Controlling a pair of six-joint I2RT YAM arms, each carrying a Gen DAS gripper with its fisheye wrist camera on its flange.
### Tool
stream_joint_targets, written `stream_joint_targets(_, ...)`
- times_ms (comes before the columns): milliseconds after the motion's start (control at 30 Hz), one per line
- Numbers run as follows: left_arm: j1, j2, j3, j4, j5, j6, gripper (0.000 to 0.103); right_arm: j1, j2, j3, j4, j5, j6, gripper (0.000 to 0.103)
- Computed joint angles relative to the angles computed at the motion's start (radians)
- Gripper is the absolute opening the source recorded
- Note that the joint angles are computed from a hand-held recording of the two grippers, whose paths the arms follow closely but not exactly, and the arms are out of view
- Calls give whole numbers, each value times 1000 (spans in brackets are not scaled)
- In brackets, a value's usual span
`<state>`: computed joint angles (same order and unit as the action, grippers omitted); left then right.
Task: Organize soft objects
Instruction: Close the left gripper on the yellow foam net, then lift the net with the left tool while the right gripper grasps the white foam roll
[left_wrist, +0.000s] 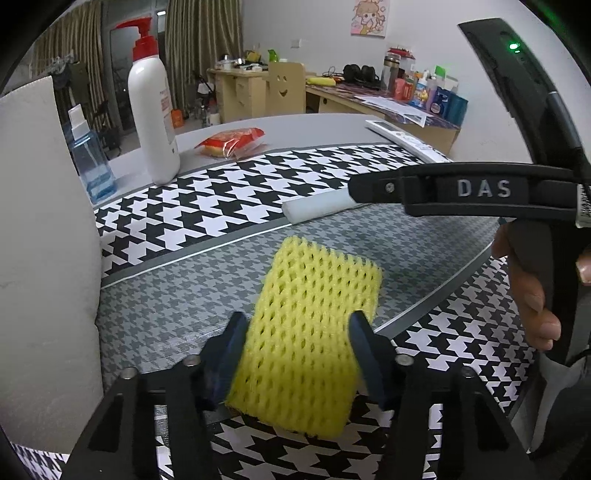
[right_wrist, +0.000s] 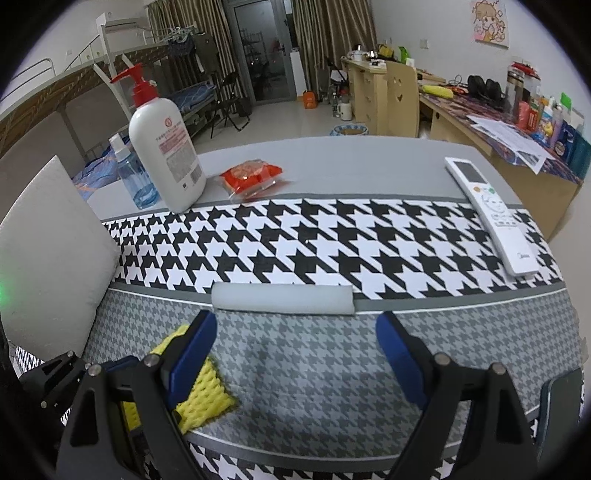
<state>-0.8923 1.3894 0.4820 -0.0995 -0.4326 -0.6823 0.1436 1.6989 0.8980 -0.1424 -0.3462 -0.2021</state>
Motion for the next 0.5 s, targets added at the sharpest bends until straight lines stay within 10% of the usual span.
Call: stream_joint_targets(500,40,-78,-44,15,-19,10,14,18,94,87,-46,-4,-2,91)
